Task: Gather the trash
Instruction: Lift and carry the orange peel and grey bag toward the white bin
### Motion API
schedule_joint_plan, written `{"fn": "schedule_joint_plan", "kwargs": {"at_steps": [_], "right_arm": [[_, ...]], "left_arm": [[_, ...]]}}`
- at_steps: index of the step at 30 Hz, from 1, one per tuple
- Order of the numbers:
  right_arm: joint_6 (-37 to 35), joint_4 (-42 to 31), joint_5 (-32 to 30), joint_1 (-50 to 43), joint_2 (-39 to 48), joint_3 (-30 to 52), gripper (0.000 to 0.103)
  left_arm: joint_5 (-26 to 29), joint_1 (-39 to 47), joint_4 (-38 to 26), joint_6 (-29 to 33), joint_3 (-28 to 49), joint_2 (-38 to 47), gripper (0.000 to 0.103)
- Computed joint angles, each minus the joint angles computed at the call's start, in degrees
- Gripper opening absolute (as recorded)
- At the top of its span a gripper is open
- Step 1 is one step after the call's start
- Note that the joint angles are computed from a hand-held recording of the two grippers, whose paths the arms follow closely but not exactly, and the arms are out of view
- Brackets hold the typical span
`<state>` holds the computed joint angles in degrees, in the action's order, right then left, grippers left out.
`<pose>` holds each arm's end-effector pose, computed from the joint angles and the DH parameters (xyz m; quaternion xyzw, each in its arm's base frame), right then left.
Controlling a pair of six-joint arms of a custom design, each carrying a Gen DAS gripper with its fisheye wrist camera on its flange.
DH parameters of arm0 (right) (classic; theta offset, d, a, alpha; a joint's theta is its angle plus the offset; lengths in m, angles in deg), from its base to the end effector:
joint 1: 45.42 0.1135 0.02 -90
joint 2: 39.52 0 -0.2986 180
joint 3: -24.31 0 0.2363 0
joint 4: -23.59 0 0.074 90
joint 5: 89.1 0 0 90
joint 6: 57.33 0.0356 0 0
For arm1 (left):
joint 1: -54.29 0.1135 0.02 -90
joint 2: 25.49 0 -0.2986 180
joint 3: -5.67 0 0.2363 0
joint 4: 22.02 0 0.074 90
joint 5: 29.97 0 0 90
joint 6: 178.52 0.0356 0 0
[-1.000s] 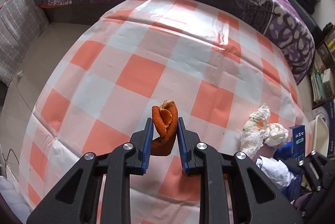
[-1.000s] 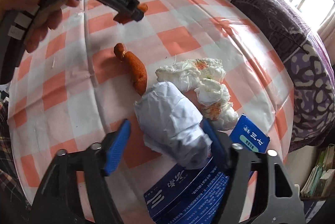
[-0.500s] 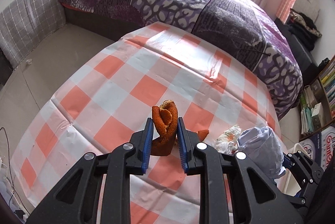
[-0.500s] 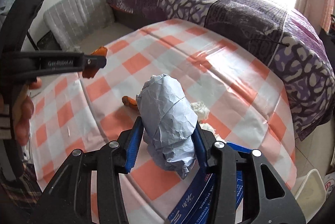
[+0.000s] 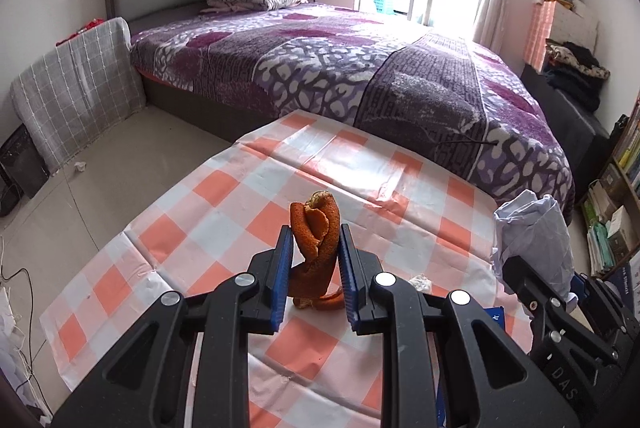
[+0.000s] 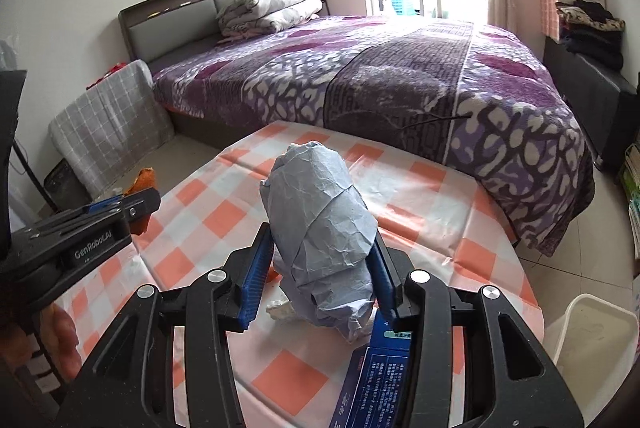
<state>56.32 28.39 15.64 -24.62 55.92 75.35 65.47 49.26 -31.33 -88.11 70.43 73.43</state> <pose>0.2843 0.0983 0.1763 0.0769 0.8957 0.0523 0.4348 0.3396 -0.0333 0.2005 0.0623 0.9157 -0.0595 0.3925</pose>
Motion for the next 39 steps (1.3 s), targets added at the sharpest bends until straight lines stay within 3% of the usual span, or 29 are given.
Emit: {"fn": "schedule_joint_plan", "kwargs": {"at_steps": [19,39], "right_arm": [[3.7,-0.9,-0.8,-8.1,-6.5,-5.3,0.044],[1.9,-3.9,-5.8,-18.0,-17.1,-12.0,0.044]], "left_arm": [[-3.4,-9.7,2.1,-3.5,-3.9,-3.4,0.023],[-6.1,-19.7,0.6,-8.2,-3.9,-5.0,0.023]]}}
